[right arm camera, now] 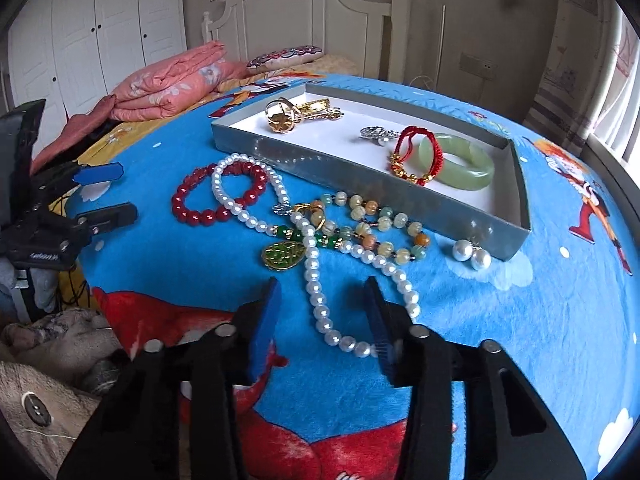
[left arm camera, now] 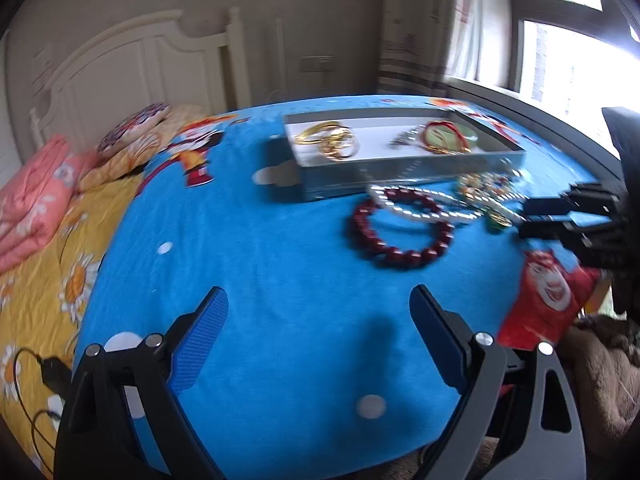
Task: Organize jewelry
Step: 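Grasp the dark red bead bracelet with the left gripper while the right grasps the pearl necklace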
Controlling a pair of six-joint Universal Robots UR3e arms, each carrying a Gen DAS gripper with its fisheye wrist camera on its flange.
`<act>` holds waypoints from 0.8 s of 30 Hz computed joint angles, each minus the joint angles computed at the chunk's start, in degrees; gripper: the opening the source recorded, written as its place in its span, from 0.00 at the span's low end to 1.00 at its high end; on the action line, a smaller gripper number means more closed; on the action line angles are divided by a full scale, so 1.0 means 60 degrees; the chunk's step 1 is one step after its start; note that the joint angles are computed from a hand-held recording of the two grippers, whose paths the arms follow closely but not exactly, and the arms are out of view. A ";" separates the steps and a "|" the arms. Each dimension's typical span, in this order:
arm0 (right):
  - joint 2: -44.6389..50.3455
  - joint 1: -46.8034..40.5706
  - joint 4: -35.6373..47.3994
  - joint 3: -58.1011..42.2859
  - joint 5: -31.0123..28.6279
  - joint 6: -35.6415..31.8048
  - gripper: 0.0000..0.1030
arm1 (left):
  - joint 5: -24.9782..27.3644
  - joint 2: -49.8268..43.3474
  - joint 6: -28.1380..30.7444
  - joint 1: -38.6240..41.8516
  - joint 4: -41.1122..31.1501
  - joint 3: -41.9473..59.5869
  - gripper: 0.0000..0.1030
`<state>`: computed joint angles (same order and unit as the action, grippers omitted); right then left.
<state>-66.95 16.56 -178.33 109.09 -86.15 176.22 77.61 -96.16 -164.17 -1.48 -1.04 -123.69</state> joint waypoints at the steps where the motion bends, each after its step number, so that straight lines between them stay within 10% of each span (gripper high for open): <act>1: -0.0003 -0.0018 -0.0032 0.0025 -0.0025 0.0027 0.10 | -0.0074 -0.0015 0.0172 -0.0104 -0.0082 0.0064 0.89; 24: -0.2140 -0.1788 -0.1819 0.2289 0.1433 0.0773 0.10 | -0.0427 -0.2558 0.1600 -0.1775 -0.3025 0.4326 0.60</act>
